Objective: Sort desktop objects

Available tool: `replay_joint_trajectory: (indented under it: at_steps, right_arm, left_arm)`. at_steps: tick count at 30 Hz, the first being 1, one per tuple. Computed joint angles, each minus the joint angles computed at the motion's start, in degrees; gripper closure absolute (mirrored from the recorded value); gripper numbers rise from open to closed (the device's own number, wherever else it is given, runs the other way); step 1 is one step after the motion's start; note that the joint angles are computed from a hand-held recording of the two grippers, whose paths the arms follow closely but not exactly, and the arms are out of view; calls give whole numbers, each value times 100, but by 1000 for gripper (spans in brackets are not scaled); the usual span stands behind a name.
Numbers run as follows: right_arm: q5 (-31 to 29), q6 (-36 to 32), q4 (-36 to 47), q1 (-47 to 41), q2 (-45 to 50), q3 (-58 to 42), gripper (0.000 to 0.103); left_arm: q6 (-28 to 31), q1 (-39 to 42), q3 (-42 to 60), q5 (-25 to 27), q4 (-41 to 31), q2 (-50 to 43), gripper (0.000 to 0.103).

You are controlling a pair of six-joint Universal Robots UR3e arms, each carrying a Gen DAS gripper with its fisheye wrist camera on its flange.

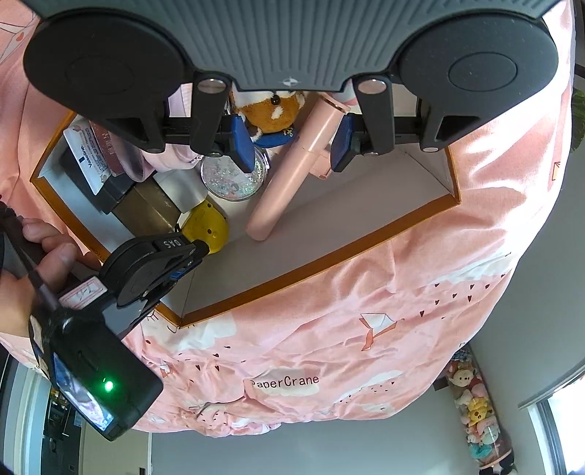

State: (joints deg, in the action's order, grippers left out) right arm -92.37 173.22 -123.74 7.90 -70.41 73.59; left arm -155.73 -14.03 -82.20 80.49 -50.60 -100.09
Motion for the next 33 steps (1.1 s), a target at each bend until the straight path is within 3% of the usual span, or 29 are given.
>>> replay_joint_trajectory:
  at_steps: [7,15,20,22,25,28,31,33]
  right_arm:
    - [-230,41,-292,79,-147,227,97]
    - [448,469,-885,-136,-1378,1224,94]
    - [721,754,-1447,-141,-2330,2049,78]
    - [627,866,-1679,-41,-2655,2378,72]
    - [325,1090,-2109,197,-3036,2874,65]
    - [41,1402,-2460,487,-3341,3322,55]
    - [-351,1668,-2813,834,-3502,3708,49]
    - [-684,1815,-2995,1102,-3522,3896,46]
  left_arm:
    - [-125,132,-206,-103,23,250,50]
    - [-616,349,-596,-421,263,923,46]
    - [-950,433,-491,-428,-16,1341,34]
    - [-978,471,-568,-409,-10,1564,22]
    - [-1133,478,-819,-311,167,1899,14]
    - [-1396,387,-1127,-108,480,2135,12]
    - [-1580,123,-1423,310,824,2240,12]
    - [-1659,60,-1671,319,1091,2289,12]
